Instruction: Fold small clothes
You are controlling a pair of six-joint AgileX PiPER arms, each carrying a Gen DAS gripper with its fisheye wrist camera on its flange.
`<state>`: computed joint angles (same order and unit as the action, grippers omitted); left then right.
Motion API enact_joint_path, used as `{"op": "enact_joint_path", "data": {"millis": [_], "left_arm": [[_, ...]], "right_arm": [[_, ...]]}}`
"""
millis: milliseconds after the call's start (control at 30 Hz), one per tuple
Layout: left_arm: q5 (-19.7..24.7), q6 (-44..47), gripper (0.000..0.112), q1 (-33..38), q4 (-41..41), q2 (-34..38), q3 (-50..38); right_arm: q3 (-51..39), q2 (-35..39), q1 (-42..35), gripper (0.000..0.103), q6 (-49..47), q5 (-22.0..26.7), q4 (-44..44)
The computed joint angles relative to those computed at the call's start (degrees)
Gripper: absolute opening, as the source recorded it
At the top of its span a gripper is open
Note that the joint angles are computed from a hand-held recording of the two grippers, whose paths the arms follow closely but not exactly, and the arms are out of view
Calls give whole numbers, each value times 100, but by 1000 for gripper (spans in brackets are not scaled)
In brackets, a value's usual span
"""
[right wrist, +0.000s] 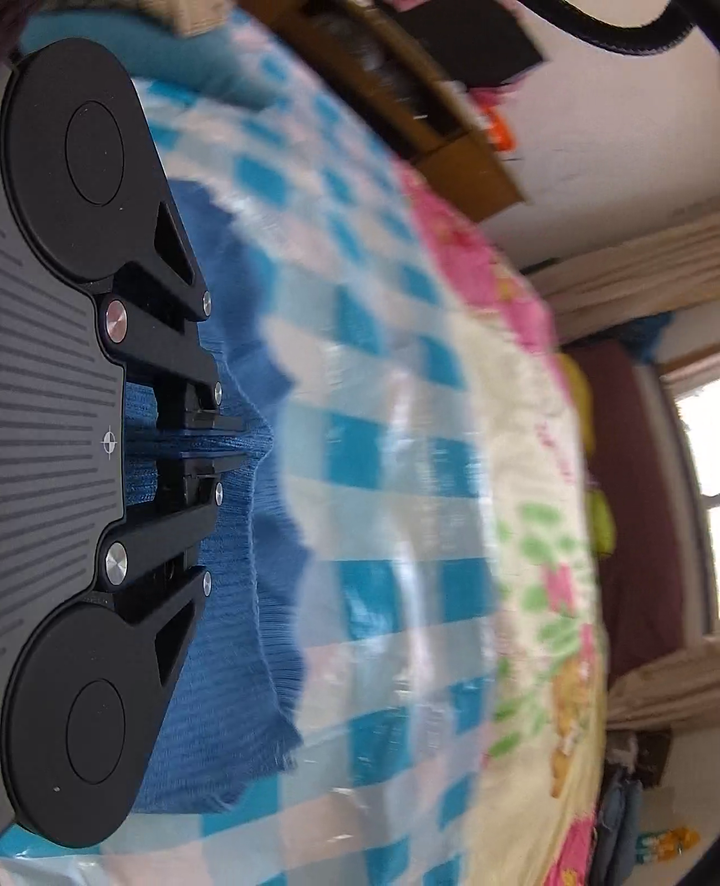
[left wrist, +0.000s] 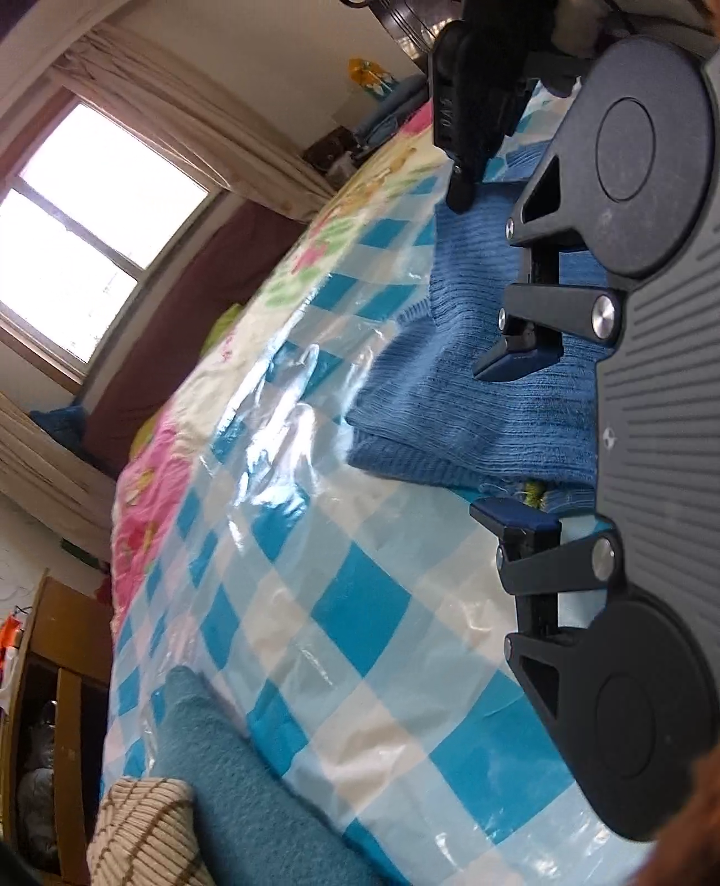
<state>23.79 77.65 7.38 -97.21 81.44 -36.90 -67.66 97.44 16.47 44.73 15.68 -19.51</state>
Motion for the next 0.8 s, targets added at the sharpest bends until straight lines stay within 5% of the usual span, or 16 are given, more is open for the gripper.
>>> {"op": "enact_joint_path", "data": {"millis": [200,433,633,800], "left_arm": [[-425,-540,50,-348,714,223,-99],[-404,-865,50,-155,969,200,-95],[-122,-1711,50,60,1628,-47,-70],[165,-2195,50,160,2209,2,-42]], "right_arm": [[-362,673,-104,10,-284,554,440],[-519,313,295,12,575,802,-829],[-895,525,702,13,-1445,814,1006],[-1526,1320,948,13,-1201,1299,994]]}}
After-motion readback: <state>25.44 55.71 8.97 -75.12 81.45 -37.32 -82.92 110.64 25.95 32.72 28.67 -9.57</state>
